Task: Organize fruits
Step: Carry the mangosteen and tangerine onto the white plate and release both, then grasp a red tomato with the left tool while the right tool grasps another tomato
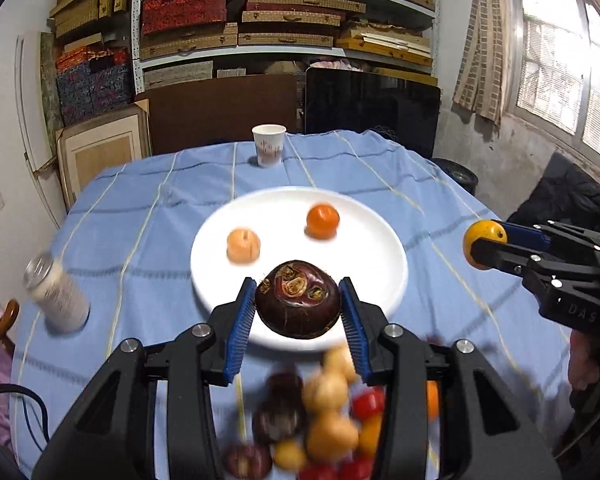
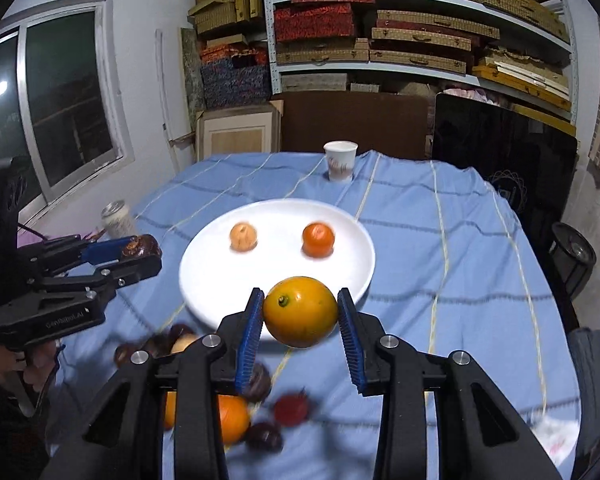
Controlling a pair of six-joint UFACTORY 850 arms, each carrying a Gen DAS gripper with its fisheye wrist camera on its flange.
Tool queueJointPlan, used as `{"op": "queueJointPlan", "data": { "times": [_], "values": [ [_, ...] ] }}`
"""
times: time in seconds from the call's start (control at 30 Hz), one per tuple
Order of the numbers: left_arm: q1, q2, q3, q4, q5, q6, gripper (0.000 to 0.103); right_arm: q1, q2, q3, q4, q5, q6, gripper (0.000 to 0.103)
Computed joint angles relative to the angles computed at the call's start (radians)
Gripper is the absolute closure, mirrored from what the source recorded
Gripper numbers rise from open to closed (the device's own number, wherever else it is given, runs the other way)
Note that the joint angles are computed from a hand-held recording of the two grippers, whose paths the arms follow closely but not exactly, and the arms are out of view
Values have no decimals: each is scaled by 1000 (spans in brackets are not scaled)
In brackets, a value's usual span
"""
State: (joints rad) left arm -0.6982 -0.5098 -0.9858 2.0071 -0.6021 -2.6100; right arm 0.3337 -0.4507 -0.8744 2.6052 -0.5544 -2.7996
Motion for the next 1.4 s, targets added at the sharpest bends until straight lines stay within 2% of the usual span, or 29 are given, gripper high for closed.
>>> {"op": "queueJointPlan", "data": {
  "times": [0.07,0.17,0.33,0.5,0.53,0.57,0.67,0.73,0.83,0.9,0.97,1.0,1.13,1.23,1.4],
  "values": [
    [48,-46,-73,20,61,20,62,5,-48,-78,-20,31,29,65],
    [98,-140,-196,-49,123,133,62,23,-156,-220,-34,103,44,65],
    [159,-280,-358,-184,210,313,62,38,-309,-402,-99,202,115,65],
    [196,-361,-455,-336,283,477,62,42,-418,-536,-203,264,231,65],
    [199,-365,-460,-346,285,484,58,42,-425,-545,-206,265,232,64],
    [200,-357,-450,-315,285,449,52,43,-425,-545,-191,261,215,55],
    [193,-296,-371,-142,230,245,32,39,-392,-498,-79,210,108,48],
    [189,-236,-301,-37,215,119,30,33,-352,-448,-55,178,82,48],
    [164,-136,-178,47,183,10,28,15,-266,-336,-87,132,119,48],
    [129,-70,-87,69,137,-17,27,9,-201,-244,-74,113,95,48],
    [74,-13,9,76,77,-36,19,5,-134,-131,-87,74,76,48],
    [39,8,57,77,41,-50,18,6,-111,-89,-81,66,57,48],
    [-79,9,141,-11,-25,-10,17,30,-34,95,-40,5,-49,48],
    [-143,-17,171,-35,-44,-41,17,58,-16,180,1,-31,-108,48],
    [-181,-69,162,-85,-65,-39,20,103,-27,241,141,-102,-232,49]
  ]
}}
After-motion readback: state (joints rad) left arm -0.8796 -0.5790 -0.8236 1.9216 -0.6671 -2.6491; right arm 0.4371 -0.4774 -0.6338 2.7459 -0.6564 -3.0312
